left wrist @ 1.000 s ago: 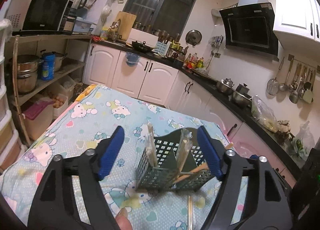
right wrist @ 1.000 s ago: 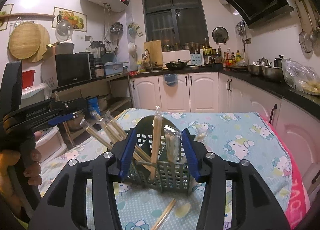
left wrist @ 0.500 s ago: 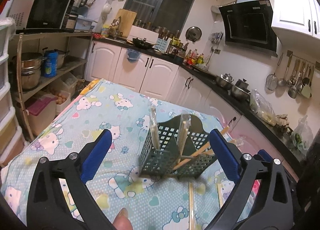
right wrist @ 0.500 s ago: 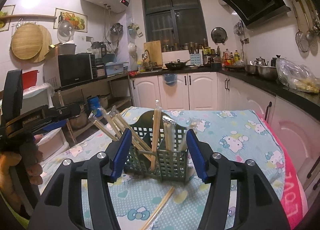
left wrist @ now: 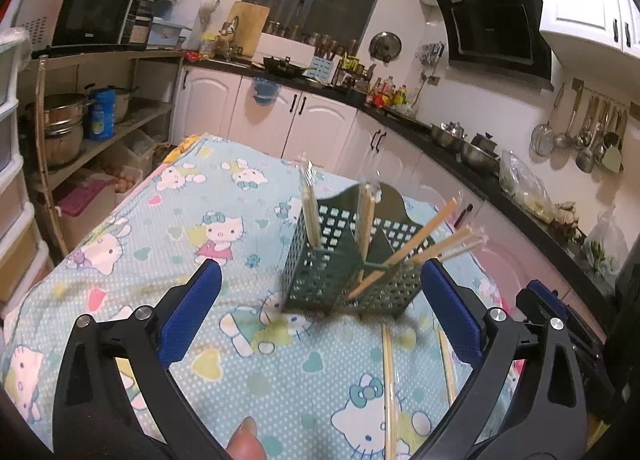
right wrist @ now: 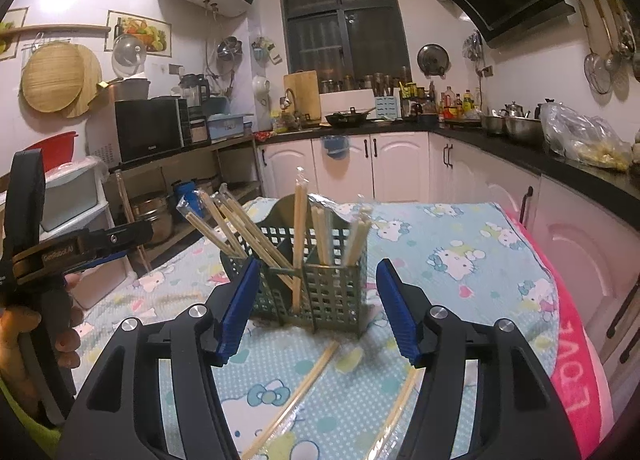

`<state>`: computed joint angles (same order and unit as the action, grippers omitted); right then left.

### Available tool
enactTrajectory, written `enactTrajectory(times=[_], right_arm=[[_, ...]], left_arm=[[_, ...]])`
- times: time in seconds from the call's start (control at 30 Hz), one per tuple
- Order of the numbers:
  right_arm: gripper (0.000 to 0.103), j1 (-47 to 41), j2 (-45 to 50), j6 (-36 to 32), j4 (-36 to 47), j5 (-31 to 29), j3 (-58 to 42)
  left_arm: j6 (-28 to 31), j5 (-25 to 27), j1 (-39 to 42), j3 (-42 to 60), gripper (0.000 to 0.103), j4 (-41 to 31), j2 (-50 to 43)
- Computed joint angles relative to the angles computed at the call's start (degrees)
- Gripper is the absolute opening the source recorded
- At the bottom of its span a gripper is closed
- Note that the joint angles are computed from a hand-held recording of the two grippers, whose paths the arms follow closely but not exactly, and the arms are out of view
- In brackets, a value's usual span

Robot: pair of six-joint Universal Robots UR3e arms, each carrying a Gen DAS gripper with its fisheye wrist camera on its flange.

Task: Organize utensils
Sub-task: 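Move both open grippers down to the last wrapped chopsticks on the cloth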

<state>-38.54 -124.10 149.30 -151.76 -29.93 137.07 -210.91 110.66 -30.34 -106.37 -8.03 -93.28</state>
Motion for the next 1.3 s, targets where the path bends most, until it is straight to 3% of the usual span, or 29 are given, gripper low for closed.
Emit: enactTrajectory(times=[0.4, 0.57, 0.7, 0.9, 1.07, 1.3], right_arm=[[0.058, -8.59, -8.55, -13.34, 23.05, 1.81, -0.21], [0.058, -9.66, -7.17, -14.69, 24.45, -0.36, -0.42], [0.058, -7.72, -2.20, -13.28, 20.52, -4.94, -1.36], [0.046, -1.85, 8.31, -9.46, 15.73, -13.68, -5.38], [0.042, 1.28, 15.51, -7.87, 13.96, -16.77, -8.47], [0.035, 6.35, 26.15, -4.75, 11.06, -21.40, -14.81]], left_arm=[[-0.01, -2.14, -3.27, 4.55, 0.091, -4.29, -6.35], [0.57, -5.58, -2.73, 7.33, 0.091, -6.25, -9.80], [0.65, -8.38, -2.26, 9.36, 0.091, -7.25, -12.88], [1.44, -11.94, -1.49, 13.85, 0.066, -10.51, -18.00], [2.09, -14.90, -0.89, 19.05, 0.043, -13.89, -22.44], [4.72, -13.05, -2.49, 29.87, 0.026, -20.41, -29.66]])
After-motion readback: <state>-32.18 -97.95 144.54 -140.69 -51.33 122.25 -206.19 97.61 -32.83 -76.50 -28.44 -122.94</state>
